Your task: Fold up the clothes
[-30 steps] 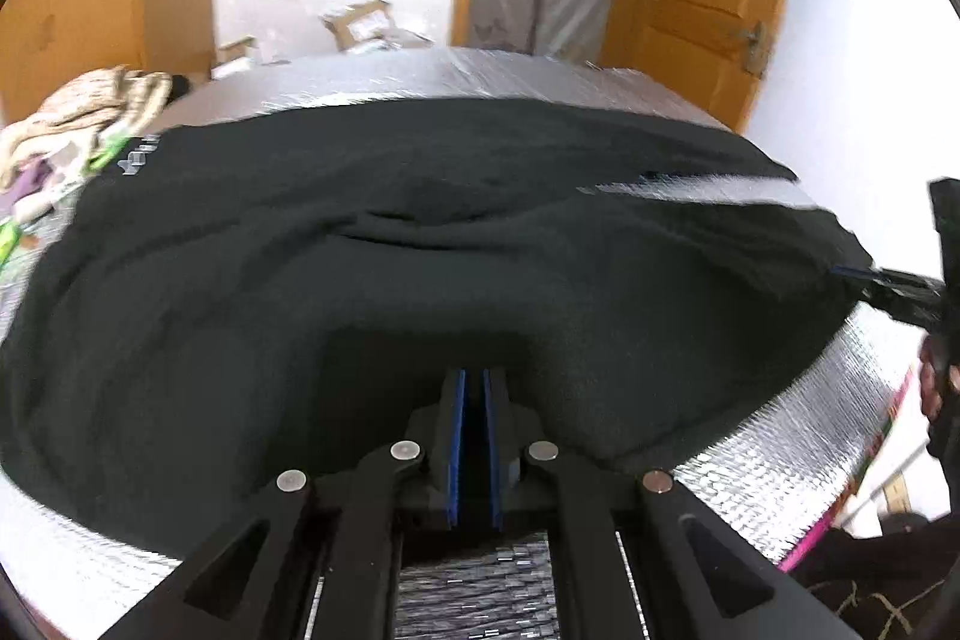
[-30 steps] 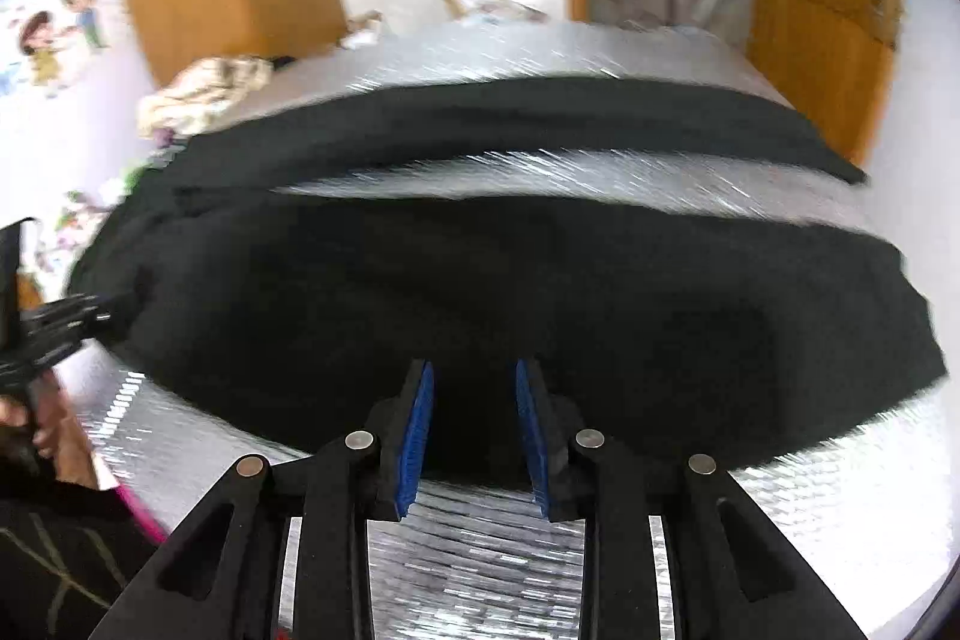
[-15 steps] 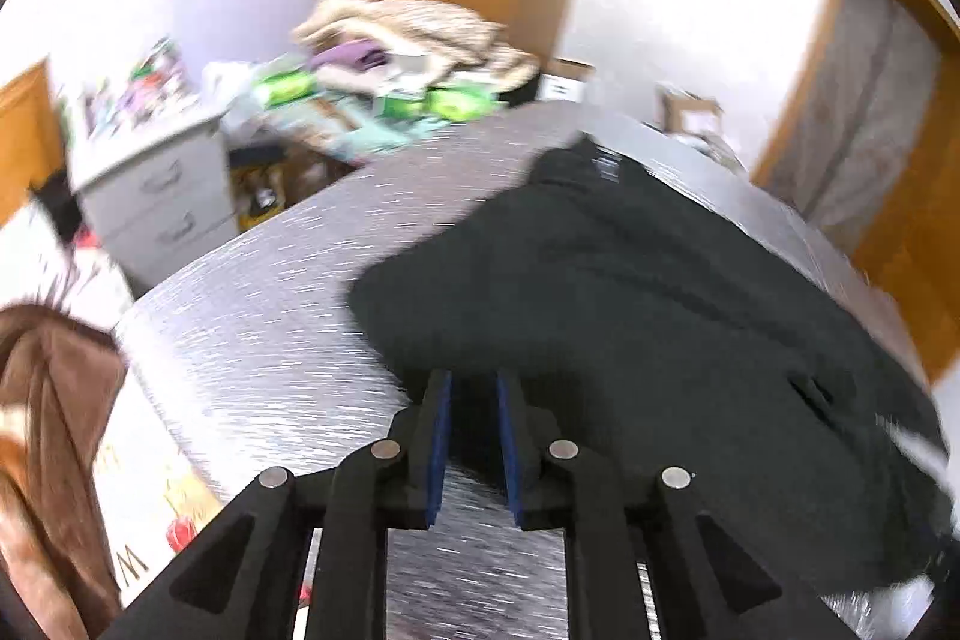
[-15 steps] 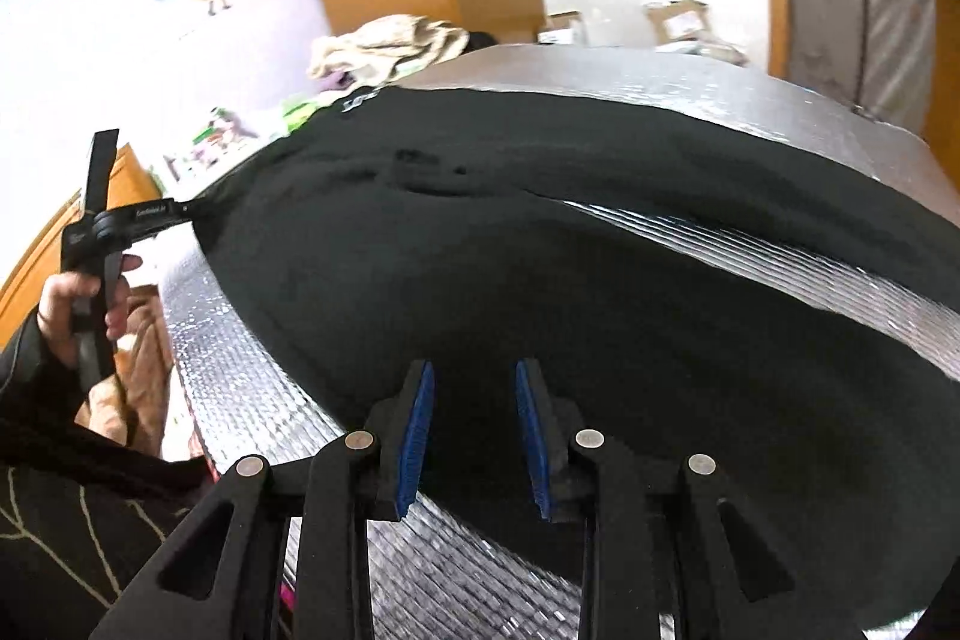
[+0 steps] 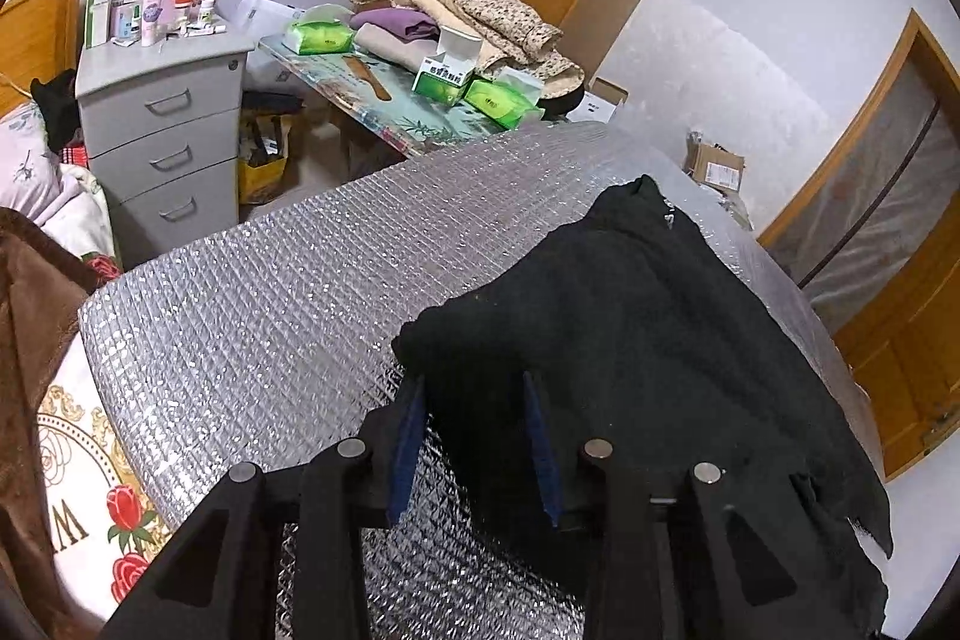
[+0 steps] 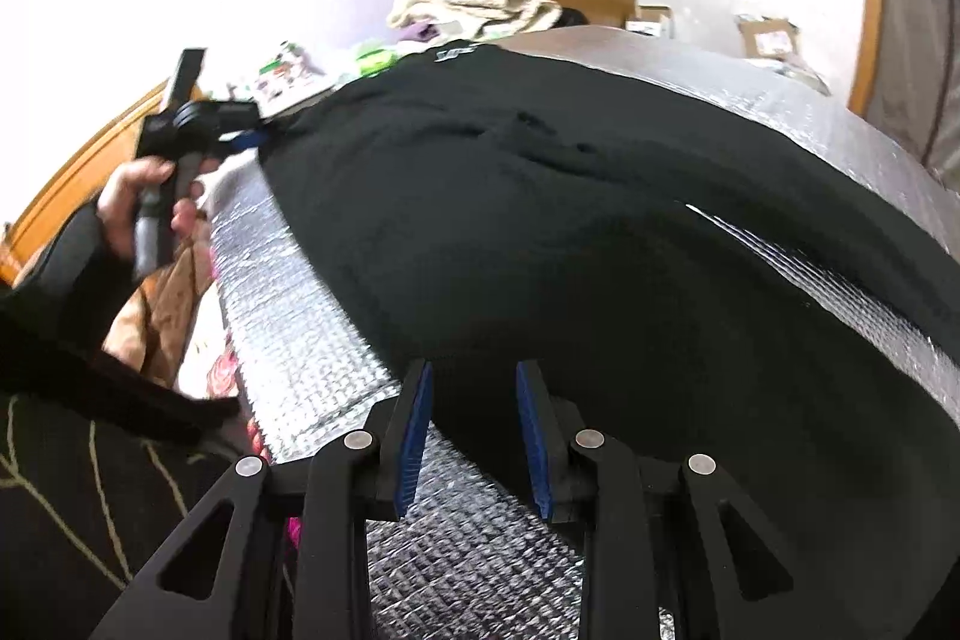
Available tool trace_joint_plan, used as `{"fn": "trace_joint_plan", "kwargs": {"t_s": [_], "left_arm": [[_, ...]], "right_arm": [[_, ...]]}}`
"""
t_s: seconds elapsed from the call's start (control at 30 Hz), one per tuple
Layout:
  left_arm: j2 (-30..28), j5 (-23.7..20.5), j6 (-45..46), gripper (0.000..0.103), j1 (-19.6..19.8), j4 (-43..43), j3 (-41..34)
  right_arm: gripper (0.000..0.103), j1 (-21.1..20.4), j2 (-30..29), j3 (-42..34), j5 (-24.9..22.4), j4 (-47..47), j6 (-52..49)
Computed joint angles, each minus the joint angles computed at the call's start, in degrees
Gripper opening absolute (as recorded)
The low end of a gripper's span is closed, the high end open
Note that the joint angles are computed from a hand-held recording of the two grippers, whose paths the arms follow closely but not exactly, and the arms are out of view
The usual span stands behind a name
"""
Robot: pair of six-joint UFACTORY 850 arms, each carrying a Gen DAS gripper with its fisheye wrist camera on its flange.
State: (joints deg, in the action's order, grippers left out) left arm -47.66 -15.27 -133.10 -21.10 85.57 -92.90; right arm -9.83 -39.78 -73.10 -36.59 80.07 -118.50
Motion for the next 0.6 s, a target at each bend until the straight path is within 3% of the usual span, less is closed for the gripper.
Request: {"fn": "trace_joint_plan", "kwargs": {"t_s": [0.1,0.2,0.3,0.37,0.6], "left_arm": [[-0.90,-2.14,10.08,0.033,-0.50,-8.67,-1.89],[-1.39,-3.67,15.41,0.021,-0.76,-13.35,-2.98],[-1.11,-2.31,15.46,0.014,-0.44,-13.28,-2.60],[-1.20,-2.87,17.82,0.012,-0.60,-14.87,-3.04],[1.41,-4.59,14.92,0.009,-0.79,-9.71,-0.48]], "right_arm": [[0.030,0.64,0.32,0.68,2.00,-0.68,-2.39],[0.030,1.26,0.69,1.22,3.72,-0.16,-5.02],[0.024,1.39,0.76,1.06,4.29,-0.73,-5.55],[0.006,1.37,0.73,0.95,4.49,-0.86,-6.14],[0.003,0.67,0.39,-0.06,0.55,-6.15,-3.48]]}}
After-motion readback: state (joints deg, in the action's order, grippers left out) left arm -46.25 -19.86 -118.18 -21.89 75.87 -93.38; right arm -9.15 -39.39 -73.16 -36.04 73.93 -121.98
